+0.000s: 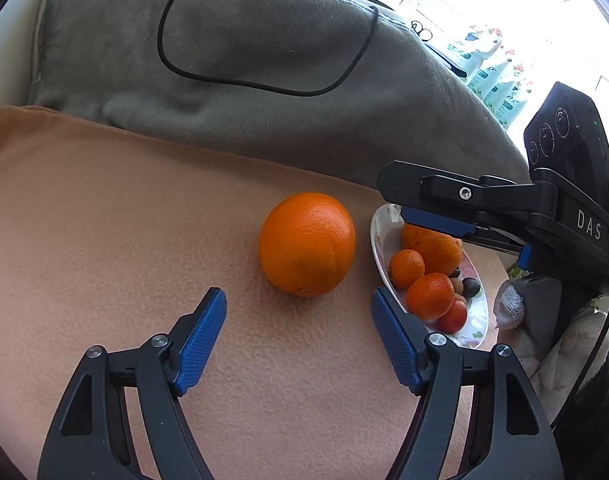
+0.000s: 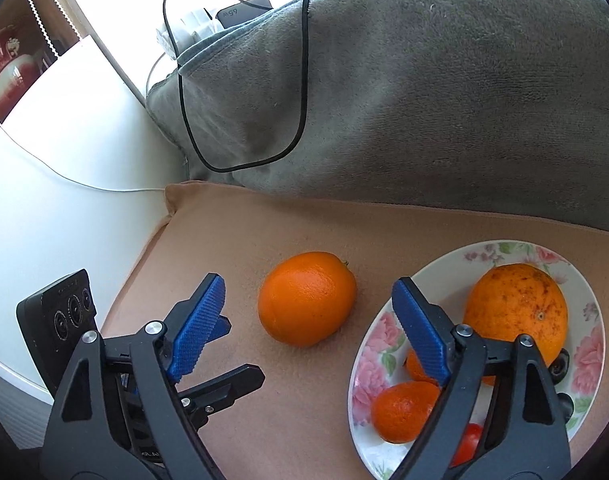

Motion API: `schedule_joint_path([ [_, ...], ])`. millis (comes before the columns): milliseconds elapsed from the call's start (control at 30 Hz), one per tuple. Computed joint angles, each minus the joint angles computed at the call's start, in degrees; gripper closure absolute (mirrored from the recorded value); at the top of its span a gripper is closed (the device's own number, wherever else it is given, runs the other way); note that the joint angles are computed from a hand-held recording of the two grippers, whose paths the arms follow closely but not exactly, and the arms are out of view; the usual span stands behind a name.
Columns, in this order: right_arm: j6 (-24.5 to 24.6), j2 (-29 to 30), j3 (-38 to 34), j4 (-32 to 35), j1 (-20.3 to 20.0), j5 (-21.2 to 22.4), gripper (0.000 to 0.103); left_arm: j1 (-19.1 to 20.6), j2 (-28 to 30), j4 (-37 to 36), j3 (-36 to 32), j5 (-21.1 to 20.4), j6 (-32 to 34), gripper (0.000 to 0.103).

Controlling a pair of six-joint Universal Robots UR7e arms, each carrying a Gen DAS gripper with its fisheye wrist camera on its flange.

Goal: Organize fruits
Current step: 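Close the left tool around the large orange on the cloth, then carry the large orange with the left tool over the white plate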

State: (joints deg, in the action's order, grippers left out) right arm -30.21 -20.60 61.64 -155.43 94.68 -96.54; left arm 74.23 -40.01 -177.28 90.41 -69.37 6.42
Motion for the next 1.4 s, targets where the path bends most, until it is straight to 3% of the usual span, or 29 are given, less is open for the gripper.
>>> schedule_joint_path([
  [567,-0.7,6.13,-10.06,8.66,0.96,-3.97,0.021,2.16,1.92,4.82,-4.81,-4.72,-2.36,0.034],
  [933,-0.12,8.55,-13.91,12.08,0.69,-4.45,0.025,2.06,4.03,7.72,-8.07,-4.56,-2.68,0.035],
  [1133,0.48,9.9,-15.11,11.36,0.67,-4.85,0.03,1.44,6.47,9.02,-11.07,-4.39,-3.07,0.041],
  [1233,-0.09,10.04,-14.95,10.72,0.83,-5.17,0.03,1.67,6.73,9.65,-11.69,-5.92,-2.5,0.05],
  [1400,-0.19,9.22,-13.15,9.13,0.94,-5.13,0.031,1.11,7.48,9.33,-12.11,-5.28,-2.57,0.05],
])
